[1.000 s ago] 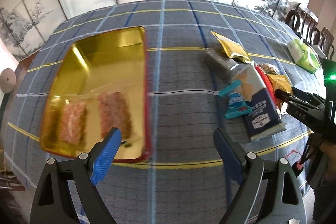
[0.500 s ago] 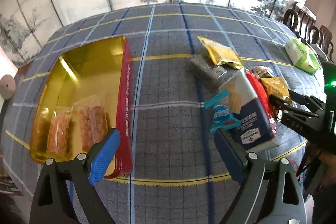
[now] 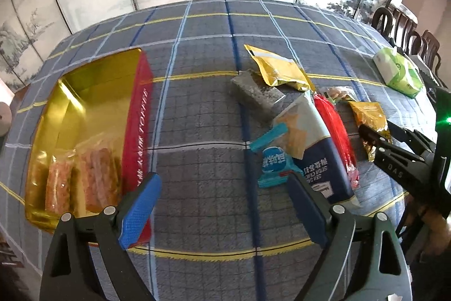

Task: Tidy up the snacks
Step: 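Grasp the small blue-wrapped candy with the left gripper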

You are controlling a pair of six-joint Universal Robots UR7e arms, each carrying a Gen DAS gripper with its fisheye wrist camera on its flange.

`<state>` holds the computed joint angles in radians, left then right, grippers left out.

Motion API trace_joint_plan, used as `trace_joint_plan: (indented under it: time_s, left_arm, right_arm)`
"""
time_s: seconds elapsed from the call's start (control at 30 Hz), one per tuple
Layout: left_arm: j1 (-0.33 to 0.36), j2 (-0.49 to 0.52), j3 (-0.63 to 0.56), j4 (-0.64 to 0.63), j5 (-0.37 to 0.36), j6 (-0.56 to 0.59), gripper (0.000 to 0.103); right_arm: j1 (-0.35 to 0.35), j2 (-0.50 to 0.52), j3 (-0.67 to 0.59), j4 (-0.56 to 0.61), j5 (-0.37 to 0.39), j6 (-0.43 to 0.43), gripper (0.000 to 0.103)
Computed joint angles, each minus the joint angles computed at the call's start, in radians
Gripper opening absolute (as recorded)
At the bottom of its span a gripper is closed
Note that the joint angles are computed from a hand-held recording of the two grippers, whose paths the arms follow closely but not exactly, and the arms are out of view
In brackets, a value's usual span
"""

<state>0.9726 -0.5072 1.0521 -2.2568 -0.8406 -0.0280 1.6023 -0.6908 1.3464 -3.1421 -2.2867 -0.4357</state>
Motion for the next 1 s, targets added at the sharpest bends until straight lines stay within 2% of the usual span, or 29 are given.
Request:
trace_joint_plan:
  time_s: [0.1, 0.27, 0.4, 0.47, 0.57, 0.63, 0.87, 1.0]
  left_arm:
    - [0.006, 0.005, -0.020, 0.031, -0.031, -0.027, 0.086]
    - [0.011, 0.020, -0.051, 0.066, -0.067, -0.058, 0.081]
    - [0.009, 0.046, -0.085, 0.079, -0.083, -0.052, 0.070]
    - [0.011, 0.059, -0.107, 0.096, -0.100, -0.050, 0.059]
    - [0.022, 0.080, -0.148, 0.137, -0.150, -0.069, 0.050]
    - [0.025, 0.087, -0.157, 0.146, -0.158, -0.071, 0.043]
    - [0.031, 0.104, -0.169, 0.127, -0.173, -0.043, 0.035]
    - [0.043, 0.102, -0.172, 0.127, -0.213, -0.043, 0.029]
  right_arm:
    - [-0.011, -0.010, 0.000, -0.017, -0.029, 0.020, 0.056]
    - [-0.026, -0.031, 0.012, -0.017, -0.020, 0.048, 0.056]
    - [-0.024, -0.022, 0.000, -0.015, -0.031, 0.037, 0.056]
    - [-0.024, -0.023, 0.000, -0.013, -0.028, 0.038, 0.057]
    - [-0.025, -0.024, 0.001, -0.015, -0.028, 0.038, 0.057]
    - [-0.025, -0.024, 0.001, -0.015, -0.027, 0.038, 0.057]
    - [-0.025, -0.025, 0.003, -0.015, -0.027, 0.038, 0.057]
    - [-0.025, -0.023, 0.004, -0.017, -0.026, 0.039, 0.058]
